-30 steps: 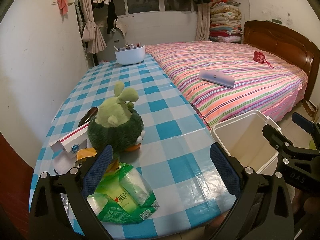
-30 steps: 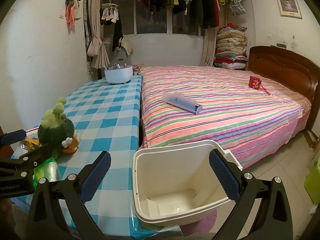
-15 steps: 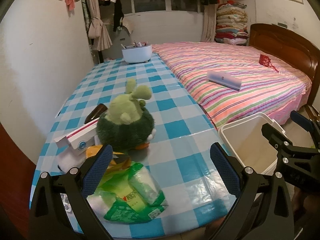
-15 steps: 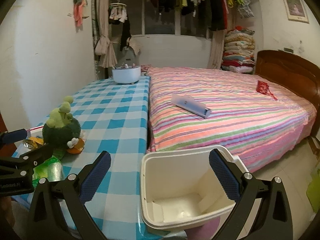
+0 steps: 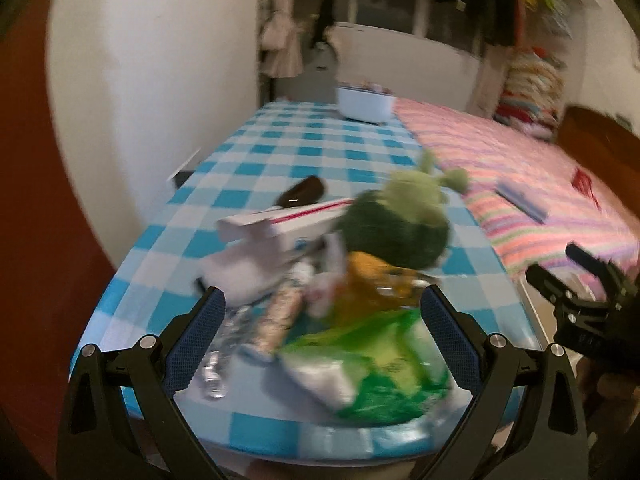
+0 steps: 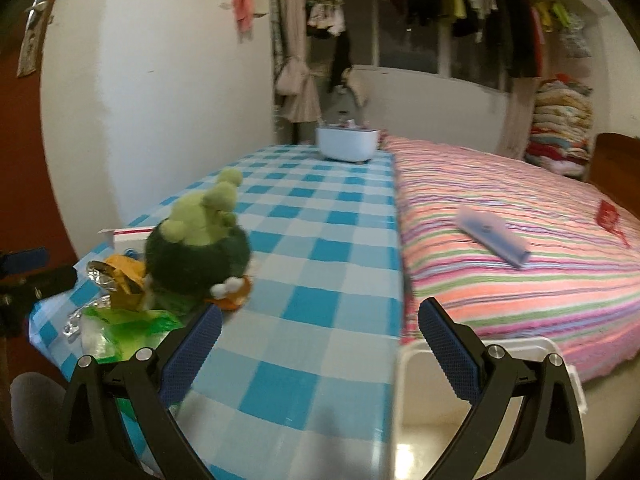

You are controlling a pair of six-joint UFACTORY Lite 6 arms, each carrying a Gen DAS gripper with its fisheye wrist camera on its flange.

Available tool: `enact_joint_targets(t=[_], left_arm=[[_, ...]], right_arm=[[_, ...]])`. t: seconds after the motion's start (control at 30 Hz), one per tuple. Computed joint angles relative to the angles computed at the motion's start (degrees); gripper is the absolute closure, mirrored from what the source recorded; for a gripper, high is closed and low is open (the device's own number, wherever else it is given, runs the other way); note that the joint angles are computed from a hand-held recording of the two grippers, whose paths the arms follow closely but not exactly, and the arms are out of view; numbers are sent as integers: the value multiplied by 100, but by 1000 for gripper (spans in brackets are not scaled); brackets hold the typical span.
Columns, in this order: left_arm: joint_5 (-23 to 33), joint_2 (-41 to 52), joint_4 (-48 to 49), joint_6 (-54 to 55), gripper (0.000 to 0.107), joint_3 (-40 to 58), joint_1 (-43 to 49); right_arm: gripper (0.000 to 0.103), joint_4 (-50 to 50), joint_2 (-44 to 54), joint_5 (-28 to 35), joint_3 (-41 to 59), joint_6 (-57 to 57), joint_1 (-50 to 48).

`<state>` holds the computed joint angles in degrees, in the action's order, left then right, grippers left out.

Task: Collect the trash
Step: 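Grasp the green plush toy with the right gripper while the left tool approaches the white medicine box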

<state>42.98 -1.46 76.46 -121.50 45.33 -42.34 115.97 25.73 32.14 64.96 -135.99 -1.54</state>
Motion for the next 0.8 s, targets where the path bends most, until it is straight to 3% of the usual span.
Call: enact_joint_targets(t=[0.17, 0.47, 0.8], left_arm=[[-295, -696, 446, -527, 10, -709, 447], [-149, -888, 1152, -904, 10, -1023, 609], [-19, -899, 1035, -726, 10, -1196, 564]], right_arm=[[7, -768, 712, 379, 854, 889, 234], [7, -2296, 2117, 1001, 3016, 2998, 734], [7, -3029, 2870, 272, 4362, 3758, 1368]])
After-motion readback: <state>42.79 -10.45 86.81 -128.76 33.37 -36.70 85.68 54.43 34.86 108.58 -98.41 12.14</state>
